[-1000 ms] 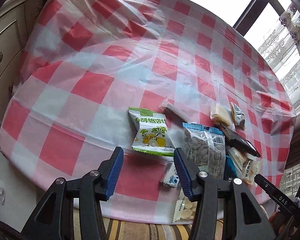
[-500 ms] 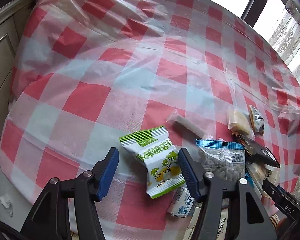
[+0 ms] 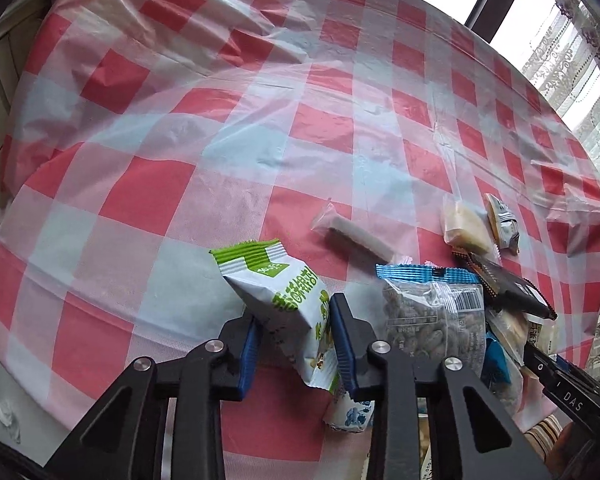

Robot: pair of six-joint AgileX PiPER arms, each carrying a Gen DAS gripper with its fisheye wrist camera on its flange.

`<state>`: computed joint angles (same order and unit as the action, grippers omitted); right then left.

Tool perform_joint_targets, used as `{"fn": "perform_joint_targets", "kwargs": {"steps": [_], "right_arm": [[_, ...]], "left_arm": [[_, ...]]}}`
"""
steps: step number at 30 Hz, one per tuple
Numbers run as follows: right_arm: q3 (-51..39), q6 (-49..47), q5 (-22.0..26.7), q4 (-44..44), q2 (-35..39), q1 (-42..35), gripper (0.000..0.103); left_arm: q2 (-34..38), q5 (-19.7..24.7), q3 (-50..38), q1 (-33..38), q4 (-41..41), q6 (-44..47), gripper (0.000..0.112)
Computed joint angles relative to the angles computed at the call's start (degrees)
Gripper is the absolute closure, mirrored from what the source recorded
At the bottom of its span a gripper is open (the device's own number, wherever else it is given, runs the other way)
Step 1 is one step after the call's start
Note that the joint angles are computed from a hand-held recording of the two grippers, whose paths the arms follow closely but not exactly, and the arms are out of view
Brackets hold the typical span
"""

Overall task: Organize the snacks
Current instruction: 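Grasp the green-white bag with the left tool while the right tool grasps the nut packet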

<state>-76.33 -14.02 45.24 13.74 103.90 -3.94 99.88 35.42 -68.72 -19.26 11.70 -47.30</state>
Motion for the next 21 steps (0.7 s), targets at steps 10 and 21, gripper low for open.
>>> {"fn": "perform_joint_targets", "kwargs": {"steps": [10,21], "right_arm": [[2.1,-5.9,-0.2,6.7,-1.9,-2.7,0.074],[5.2,-13.7,1.9,15.5,-5.1,-7.6,0.083]], "left_arm": [[-3.2,-3.2,3.7,0.8,-1.9,-0.3,0.084],[-6.8,-1.5,5.7,-1.8,3.3,-6.4,0.088]]}}
